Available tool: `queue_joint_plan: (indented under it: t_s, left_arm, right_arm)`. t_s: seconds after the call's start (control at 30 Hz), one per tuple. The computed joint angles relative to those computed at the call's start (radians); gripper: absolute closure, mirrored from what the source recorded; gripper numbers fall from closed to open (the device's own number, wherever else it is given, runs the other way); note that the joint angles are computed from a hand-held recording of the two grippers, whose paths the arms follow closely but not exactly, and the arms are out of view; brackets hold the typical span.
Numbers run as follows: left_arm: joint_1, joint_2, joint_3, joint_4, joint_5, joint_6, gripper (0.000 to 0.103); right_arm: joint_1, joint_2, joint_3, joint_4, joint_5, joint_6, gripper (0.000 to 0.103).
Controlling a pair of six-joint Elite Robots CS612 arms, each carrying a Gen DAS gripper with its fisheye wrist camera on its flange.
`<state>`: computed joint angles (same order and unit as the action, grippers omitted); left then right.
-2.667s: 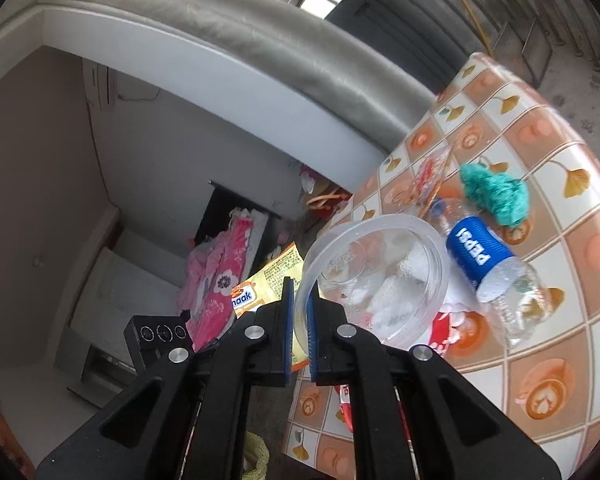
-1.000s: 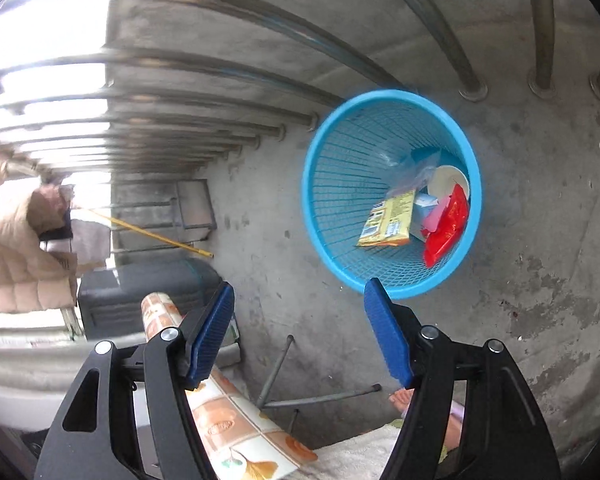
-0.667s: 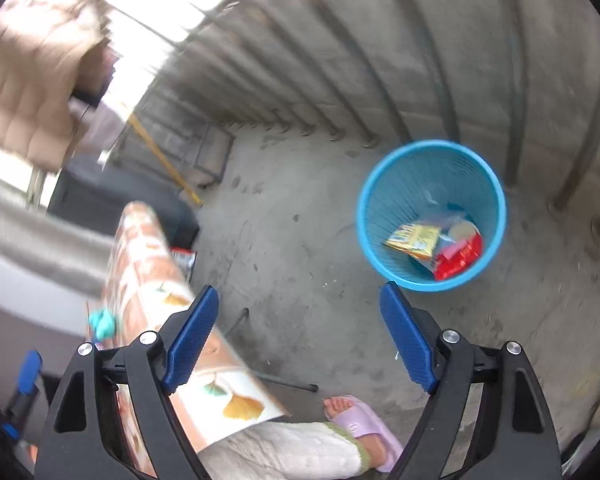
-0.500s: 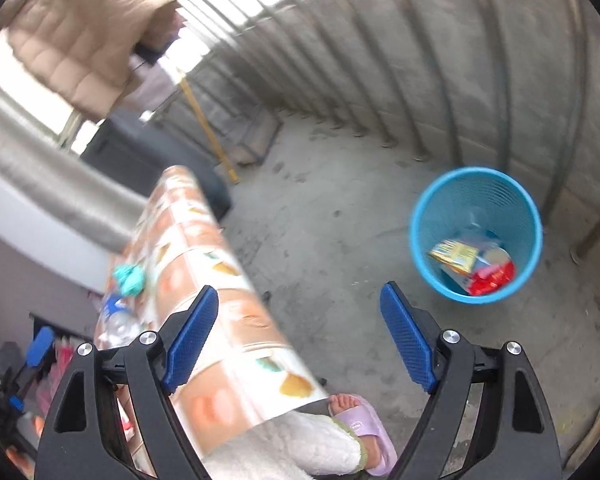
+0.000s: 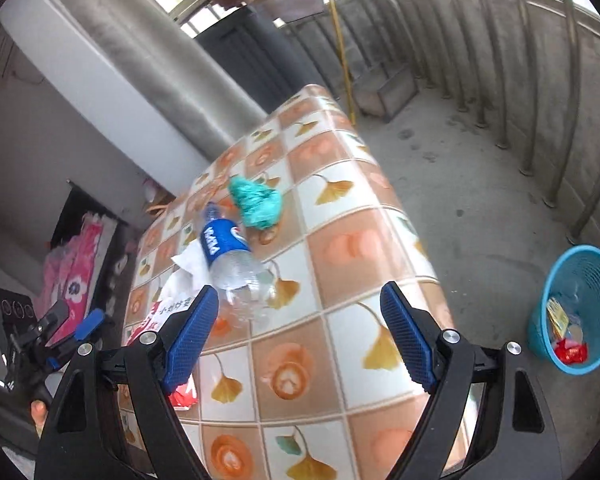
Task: Collect trash
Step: 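Grasp the clear red-label bag with the left tool while the right tool grasps the green bag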
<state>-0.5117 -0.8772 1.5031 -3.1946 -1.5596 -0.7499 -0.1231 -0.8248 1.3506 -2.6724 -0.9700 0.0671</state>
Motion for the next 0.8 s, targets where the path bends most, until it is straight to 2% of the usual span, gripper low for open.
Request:
queue_joint_plan:
  t_s: [0.13,0.2,0.27,0.33,0.43,0.53,0.63,0.7,0.77,0.8]
  left_arm:
    - [0.04,0.006,-0.033,0.027,-0.04,-0.042,0.01]
    - [0.071,0.021,-0.07,0.051,-0.1,-0.083,0.01]
    - [0.107,0.051,-0.124,0.075,-0.197,-0.134,0.01]
    - [0.142,0.099,-0.2,0.115,-0.299,-0.204,0.01]
    - [0.176,0.179,-0.317,0.157,-0.405,-0.288,0.01]
    - [0.196,0.264,-0.441,0.245,-0.46,-0.361,0.01]
    - [0.215,0.356,-0.553,0.272,-0.529,-0.48,0.01]
    - [0.221,0.407,-0.618,0.276,-0.553,-0.535,0.015]
    - [0.226,0.448,-0.674,0.294,-0.565,-0.577,0.025]
    - [0.227,0.464,-0.697,0.296,-0.571,-0.591,0.027]
  right_arm:
    - [0.03,0.03,-0.077,0.056,0.03,-0.025,0.022]
    - [0.042,0.045,-0.114,0.08,0.027,-0.027,0.022]
    - [0.051,0.065,-0.158,0.113,0.033,-0.034,0.022]
    - [0.059,0.089,-0.208,0.15,0.033,-0.041,0.022]
    - [0.066,0.127,-0.28,0.208,0.034,-0.066,0.022]
    - [0.079,0.179,-0.38,0.288,0.027,-0.088,0.022]
    - [0.092,0.241,-0.494,0.385,0.011,-0.124,0.022]
    - [0.101,0.283,-0.572,0.449,-0.01,-0.148,0.022]
    - [0.108,0.324,-0.647,0.5,-0.03,-0.164,0.022]
    - [0.111,0.344,-0.683,0.525,-0.035,-0.172,0.022]
